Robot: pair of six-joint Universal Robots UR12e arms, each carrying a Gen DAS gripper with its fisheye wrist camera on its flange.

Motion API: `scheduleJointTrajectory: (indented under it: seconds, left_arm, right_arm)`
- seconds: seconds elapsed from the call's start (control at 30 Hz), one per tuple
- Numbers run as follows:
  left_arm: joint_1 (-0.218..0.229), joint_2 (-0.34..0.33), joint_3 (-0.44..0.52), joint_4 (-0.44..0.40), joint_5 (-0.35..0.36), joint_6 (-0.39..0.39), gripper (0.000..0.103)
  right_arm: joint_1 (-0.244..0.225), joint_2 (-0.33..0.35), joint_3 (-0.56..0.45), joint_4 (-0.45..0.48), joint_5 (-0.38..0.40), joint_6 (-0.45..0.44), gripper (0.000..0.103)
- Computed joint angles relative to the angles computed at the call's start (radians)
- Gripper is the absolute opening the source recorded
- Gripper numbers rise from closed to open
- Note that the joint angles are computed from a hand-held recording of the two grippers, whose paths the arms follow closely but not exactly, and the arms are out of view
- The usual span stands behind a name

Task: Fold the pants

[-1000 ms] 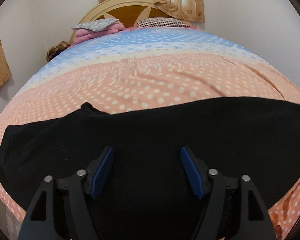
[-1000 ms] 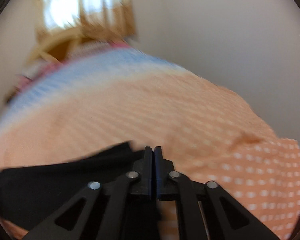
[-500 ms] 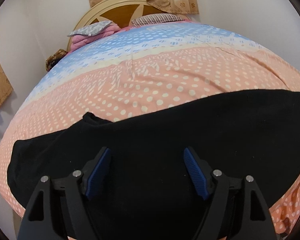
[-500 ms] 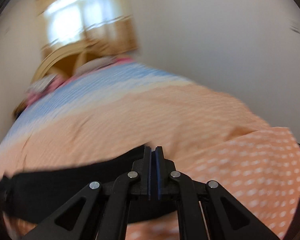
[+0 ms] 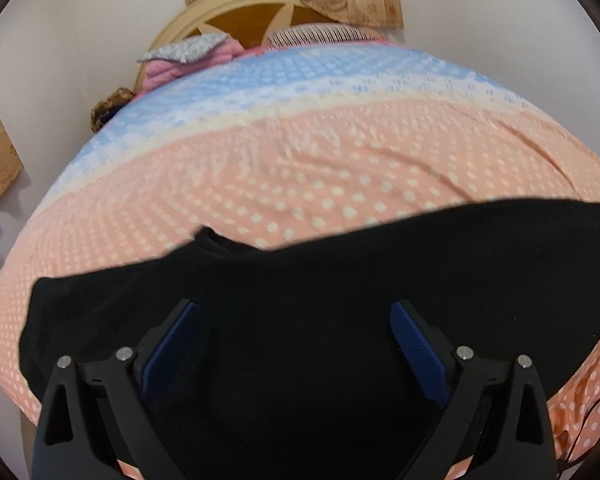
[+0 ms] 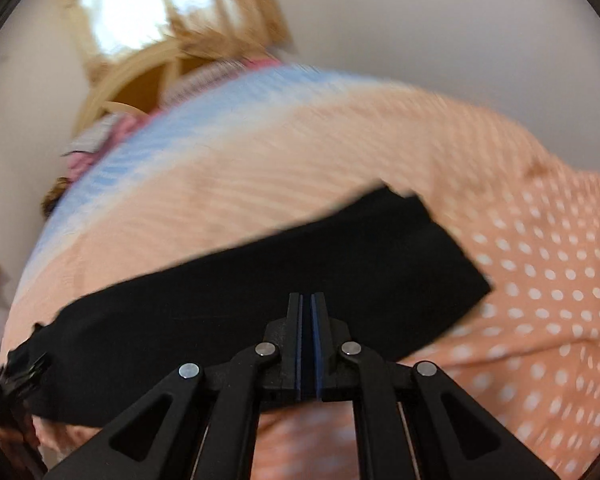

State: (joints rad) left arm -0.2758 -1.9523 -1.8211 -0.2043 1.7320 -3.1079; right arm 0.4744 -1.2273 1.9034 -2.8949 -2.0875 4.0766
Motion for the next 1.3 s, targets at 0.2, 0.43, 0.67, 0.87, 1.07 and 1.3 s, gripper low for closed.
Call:
scheduleJointTrajectory:
  seconds: [0.2, 0.43, 0.67, 0.87, 1.07, 1.3]
  left_arm:
    - [0.057, 0.026, -0.033, 0.020, 0.037, -0.024, 0.099]
    - [0.134, 0.040, -0.084, 0.011, 0.207, -0.091, 0.099]
    - [0.193, 0.035, -0.096, -0.025, 0.168, -0.228, 0.103]
    - [0.164, 0.031, -0.077, -0.045, 0.231, -0.204, 0.103]
    - [0.148, 0.064, -0.089, 0.032, 0.135, -0.135, 0.103]
    - [0.079, 0.046, -0.044, 0.076, -0.073, -0.010, 0.103]
  right_arm:
    - [0.086, 0.130, -0.150, -0.187, 0.131, -0.223, 0.004]
    - [0.116, 0.251, -0.303, -0.101, 0.286, -0.366, 0.004]
    - [0.096, 0.271, -0.291, -0.157, 0.336, -0.252, 0.005]
    - [0.089, 0.259, -0.276, -0.183, 0.370, -0.210, 0.005]
    - [0.082, 0.222, -0.200, -0.366, 0.326, -0.150, 0.006]
    - [0.041, 0.148, -0.080, -0.508, 0.291, -0.036, 0.049]
